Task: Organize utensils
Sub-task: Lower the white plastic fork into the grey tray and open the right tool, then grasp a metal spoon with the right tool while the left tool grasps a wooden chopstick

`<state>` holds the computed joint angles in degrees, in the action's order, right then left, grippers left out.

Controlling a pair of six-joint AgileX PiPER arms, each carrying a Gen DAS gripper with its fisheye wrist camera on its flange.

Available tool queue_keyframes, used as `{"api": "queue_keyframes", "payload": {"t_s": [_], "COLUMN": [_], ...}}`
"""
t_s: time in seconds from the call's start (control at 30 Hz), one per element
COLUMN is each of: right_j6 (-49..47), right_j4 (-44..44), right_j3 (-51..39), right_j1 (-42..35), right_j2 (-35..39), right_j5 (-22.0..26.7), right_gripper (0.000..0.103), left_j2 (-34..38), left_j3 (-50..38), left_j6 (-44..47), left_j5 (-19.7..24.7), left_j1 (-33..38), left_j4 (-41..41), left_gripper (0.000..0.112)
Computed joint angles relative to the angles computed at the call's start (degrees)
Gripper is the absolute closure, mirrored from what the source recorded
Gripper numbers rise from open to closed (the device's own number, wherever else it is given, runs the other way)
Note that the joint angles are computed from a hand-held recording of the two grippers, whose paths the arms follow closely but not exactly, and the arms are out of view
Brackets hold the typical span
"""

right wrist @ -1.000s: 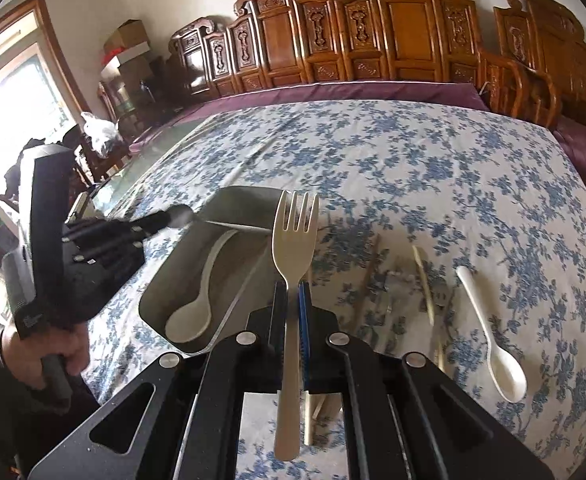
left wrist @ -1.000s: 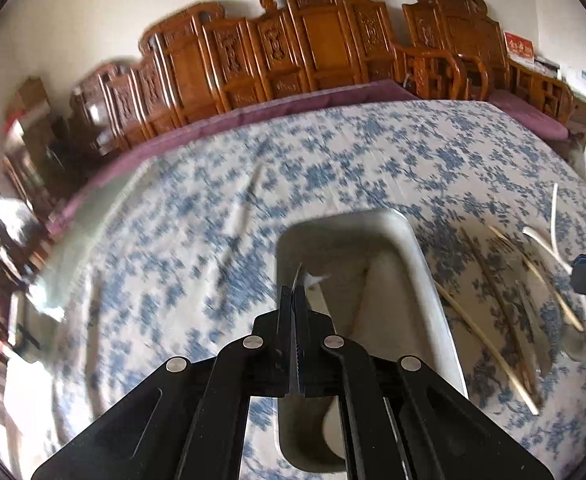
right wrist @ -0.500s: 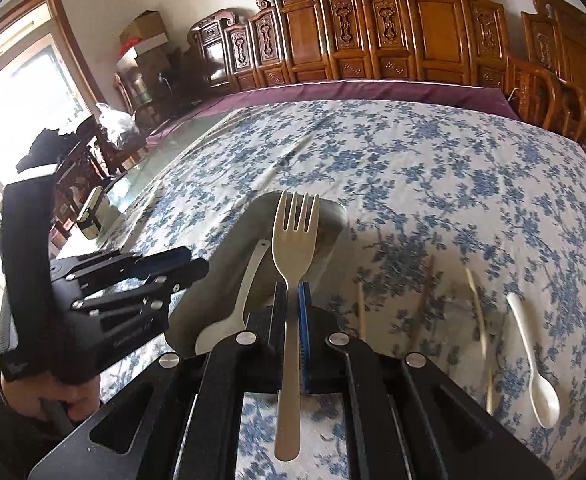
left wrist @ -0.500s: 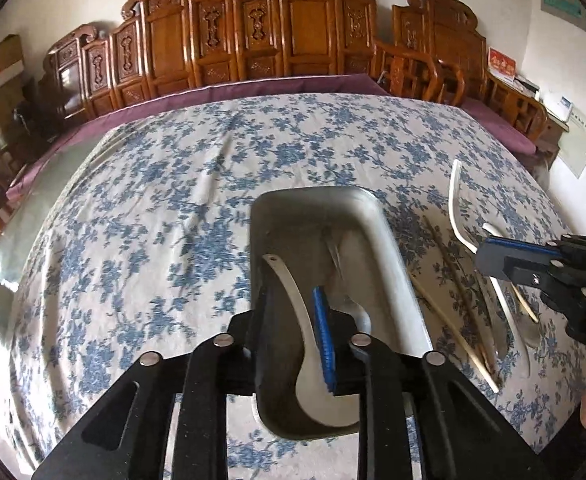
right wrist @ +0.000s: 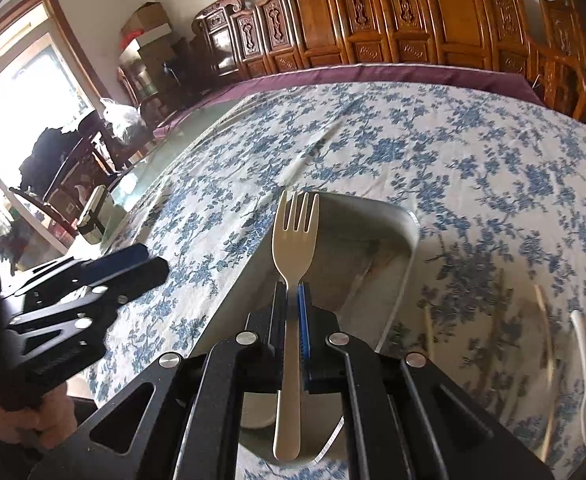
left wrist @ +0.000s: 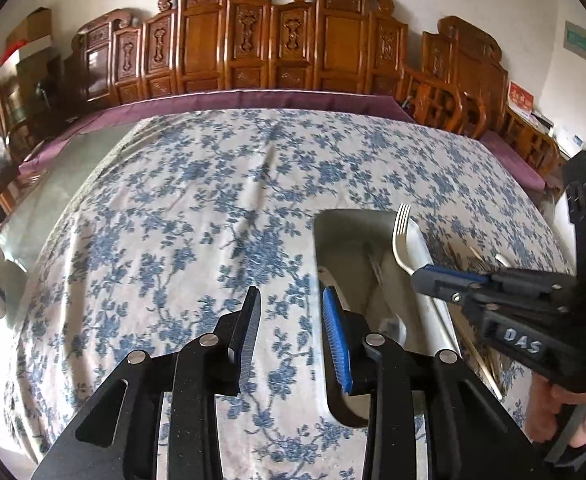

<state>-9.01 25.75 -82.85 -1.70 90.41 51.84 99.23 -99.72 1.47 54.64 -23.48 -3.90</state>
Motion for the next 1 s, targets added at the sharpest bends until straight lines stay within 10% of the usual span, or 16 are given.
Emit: {"api": "queue_keyframes", "payload": {"t_s": [0.57, 1.0], "right_j6": [-4.21, -24.21], "right_j4": [-1.48, 1.02], "right_j3": [4.91, 18.86], "right_j1": [-1.21, -24.71], "right_j2": [-4.36, -23.16], "right_j5": [-0.16, 7.67], "right_gripper": [0.093, 0.083], "left_j2": [-0.87, -4.46], "left_j3": [0.31, 3.81], "left_j6": [0.34, -3.98], "left_j5": [-0.28, -2.10], "left_j1": [-0.54, -10.15], "left_j4": [-1.37, -2.39], "left_gripper": [0.082, 0.082]}}
